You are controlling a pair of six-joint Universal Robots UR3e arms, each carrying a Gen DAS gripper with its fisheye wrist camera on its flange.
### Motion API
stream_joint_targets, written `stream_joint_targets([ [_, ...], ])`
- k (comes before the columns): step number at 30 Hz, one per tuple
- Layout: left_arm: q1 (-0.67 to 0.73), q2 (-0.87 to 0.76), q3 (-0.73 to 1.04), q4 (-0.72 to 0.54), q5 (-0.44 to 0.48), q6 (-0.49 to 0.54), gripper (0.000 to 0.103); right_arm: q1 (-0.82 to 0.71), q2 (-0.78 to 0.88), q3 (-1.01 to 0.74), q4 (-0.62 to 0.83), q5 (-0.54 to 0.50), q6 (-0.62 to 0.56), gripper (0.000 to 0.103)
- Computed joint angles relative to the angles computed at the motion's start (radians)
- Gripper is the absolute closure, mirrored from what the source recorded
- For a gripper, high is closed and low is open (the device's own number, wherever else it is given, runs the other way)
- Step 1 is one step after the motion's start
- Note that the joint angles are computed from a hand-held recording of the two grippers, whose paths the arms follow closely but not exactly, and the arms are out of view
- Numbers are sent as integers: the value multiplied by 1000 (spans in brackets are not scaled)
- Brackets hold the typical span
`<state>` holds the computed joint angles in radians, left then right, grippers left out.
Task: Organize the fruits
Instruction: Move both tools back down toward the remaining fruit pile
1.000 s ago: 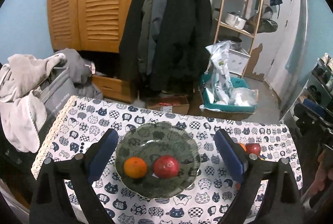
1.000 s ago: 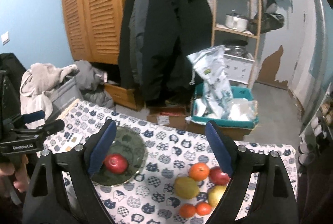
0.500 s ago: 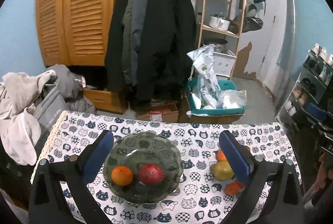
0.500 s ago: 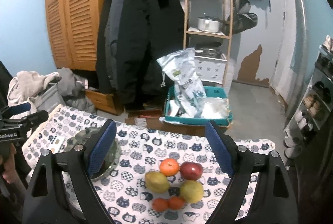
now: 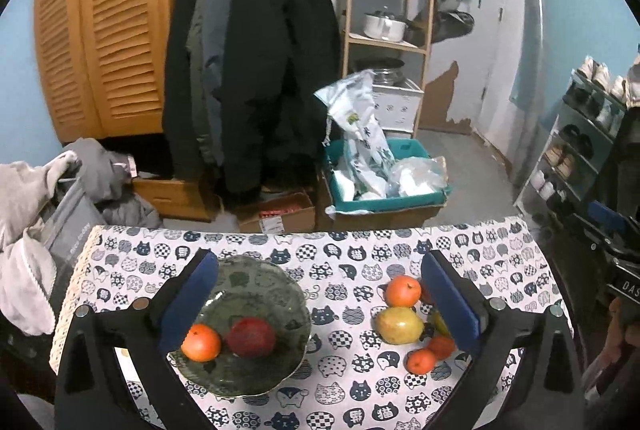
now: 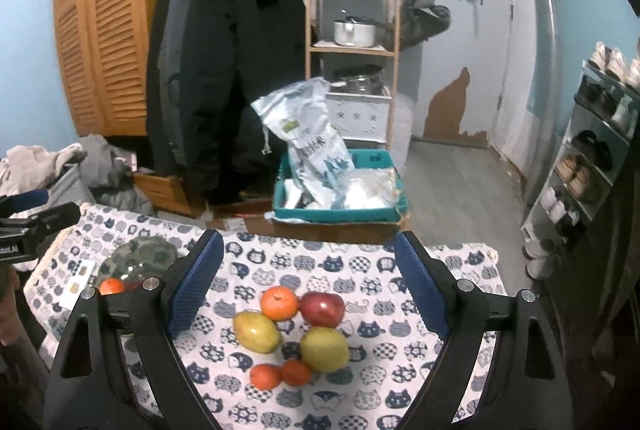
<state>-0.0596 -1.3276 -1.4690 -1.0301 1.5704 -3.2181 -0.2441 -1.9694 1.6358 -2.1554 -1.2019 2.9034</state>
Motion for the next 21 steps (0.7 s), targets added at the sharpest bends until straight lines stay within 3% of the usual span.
stream_joint_targets([
  [11,-90,-92,49,11,50,-31,1,-110,-50,51,46,59,-55,17],
  [21,-116,-195,55,-3,34,-52,1,-93,6,93,38,13,-65,17],
])
